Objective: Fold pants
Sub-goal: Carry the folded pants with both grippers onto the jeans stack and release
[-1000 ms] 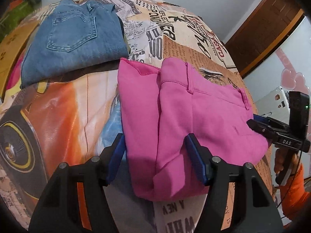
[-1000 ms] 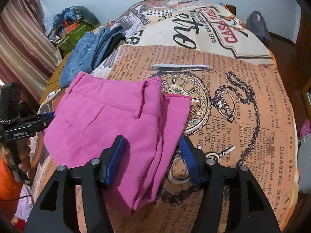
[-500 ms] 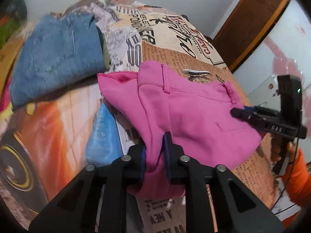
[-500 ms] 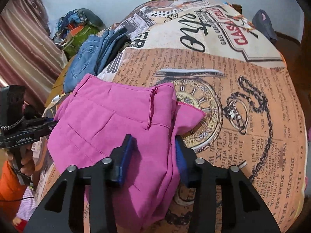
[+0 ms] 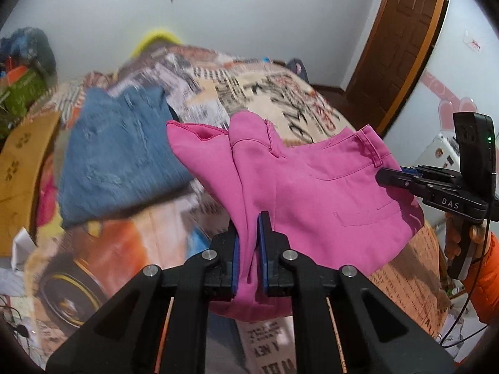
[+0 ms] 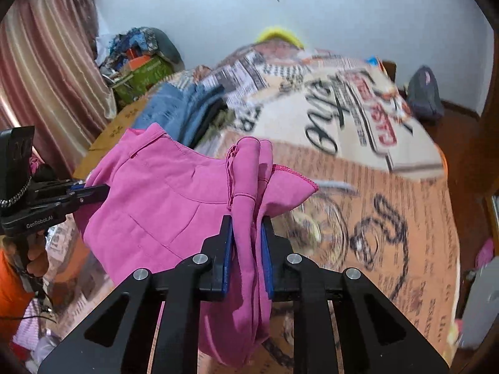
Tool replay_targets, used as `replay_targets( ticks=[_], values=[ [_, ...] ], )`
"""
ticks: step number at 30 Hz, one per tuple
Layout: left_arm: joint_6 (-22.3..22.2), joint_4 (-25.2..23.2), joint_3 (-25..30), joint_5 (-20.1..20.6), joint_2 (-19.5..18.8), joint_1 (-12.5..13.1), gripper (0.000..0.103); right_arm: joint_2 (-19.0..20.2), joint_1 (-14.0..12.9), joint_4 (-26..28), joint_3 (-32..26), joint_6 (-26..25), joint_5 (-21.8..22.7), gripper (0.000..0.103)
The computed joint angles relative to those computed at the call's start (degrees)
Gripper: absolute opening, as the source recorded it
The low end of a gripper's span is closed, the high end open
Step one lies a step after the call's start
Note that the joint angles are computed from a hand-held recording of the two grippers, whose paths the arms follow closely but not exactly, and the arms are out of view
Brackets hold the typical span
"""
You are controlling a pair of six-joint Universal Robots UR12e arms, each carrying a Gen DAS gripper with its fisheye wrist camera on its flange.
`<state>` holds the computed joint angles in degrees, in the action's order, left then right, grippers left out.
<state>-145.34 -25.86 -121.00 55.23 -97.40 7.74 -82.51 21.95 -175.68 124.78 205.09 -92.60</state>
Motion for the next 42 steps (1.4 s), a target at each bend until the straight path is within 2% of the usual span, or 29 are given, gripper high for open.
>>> replay_targets(
  ticks=[7, 16, 27, 31, 36, 38, 40, 42],
  values=[
    [-3.1, 5.3, 2.4, -0.6, -0.8, 1.6, 0.01, 2.1, 0.8, -2.2, -4.8, -3.1, -1.8, 0.015],
    [-8.6, 10.2, 8.4, 1.3, -5.9, 3.3, 0.01, 8.4, 1.7, -3.1, -14.2, -7.8, -3.5, 0.015],
    [-10.5, 9.4, 15.3, 5.7, -13.3, 4.7, 0.01, 17.0, 2.3, -0.1, -24.8, -10.1, -1.9, 0.015],
    [-11.3, 8.2, 17.6, 7.4, -16.3, 4.8, 0.01, 20.3, 2.4, 2.7, -28.4, -10.0, -0.6, 0.015],
    [-11.8, 5.3, 20.3, 11.9, -20.6, 4.3, 0.01, 23.8, 2.1, 6.8, -31.8, -9.6, 1.1, 0.015],
    [-12.0, 5.0, 20.4, 11.3, -21.4, 4.6, 0.013, 24.8, 2.2, 9.2, -32.9, -10.1, 0.4, 0.016],
    [-12.6, 6.1, 20.0, 8.8, -21.8, 5.4, 0.017, 25.3, 2.0, 10.8, -33.3, -10.9, 0.7, 0.021],
    [-13.0, 6.3, 19.7, 8.8, -21.7, 5.5, 0.023, 25.4, 1.8, 12.3, -33.3, -11.4, 1.0, 0.024]
  ],
)
